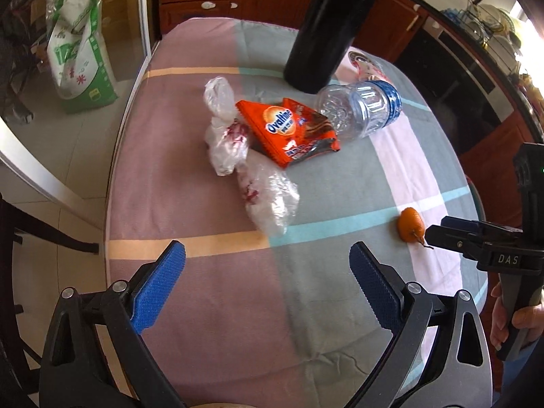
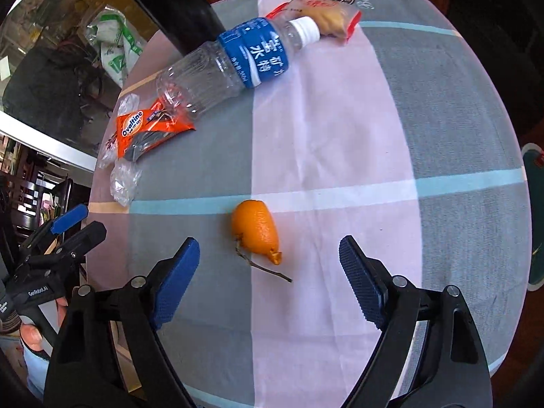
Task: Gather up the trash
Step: 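Grasp the orange tangerine with the right gripper while the left gripper grasps the clear plastic bag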
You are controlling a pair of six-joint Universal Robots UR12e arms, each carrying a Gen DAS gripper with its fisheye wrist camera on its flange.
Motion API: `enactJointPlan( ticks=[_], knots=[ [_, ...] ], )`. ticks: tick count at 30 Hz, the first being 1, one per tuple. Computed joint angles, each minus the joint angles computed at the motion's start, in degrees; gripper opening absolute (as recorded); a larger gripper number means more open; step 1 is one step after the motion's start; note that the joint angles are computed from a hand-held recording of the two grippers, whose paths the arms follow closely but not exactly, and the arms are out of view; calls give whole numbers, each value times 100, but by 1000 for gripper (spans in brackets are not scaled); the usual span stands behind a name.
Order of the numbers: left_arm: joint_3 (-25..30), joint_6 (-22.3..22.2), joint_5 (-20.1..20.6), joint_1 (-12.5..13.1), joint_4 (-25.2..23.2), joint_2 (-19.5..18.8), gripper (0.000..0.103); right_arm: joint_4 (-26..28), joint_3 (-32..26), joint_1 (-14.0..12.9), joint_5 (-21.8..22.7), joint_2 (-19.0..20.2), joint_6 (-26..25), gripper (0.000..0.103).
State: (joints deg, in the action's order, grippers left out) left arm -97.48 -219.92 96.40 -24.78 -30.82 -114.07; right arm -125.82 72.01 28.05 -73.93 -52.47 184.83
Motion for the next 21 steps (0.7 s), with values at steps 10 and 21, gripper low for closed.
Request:
enactJointPlan(
  ticks=[10, 21],
  knots=[
    [29, 23, -120, 114, 78, -79, 97, 70, -111, 127, -291, 121, -262, 56],
    [378, 22, 212, 134, -180, -348, 97, -174, -39, 123, -467, 96, -268, 23]
  ],
)
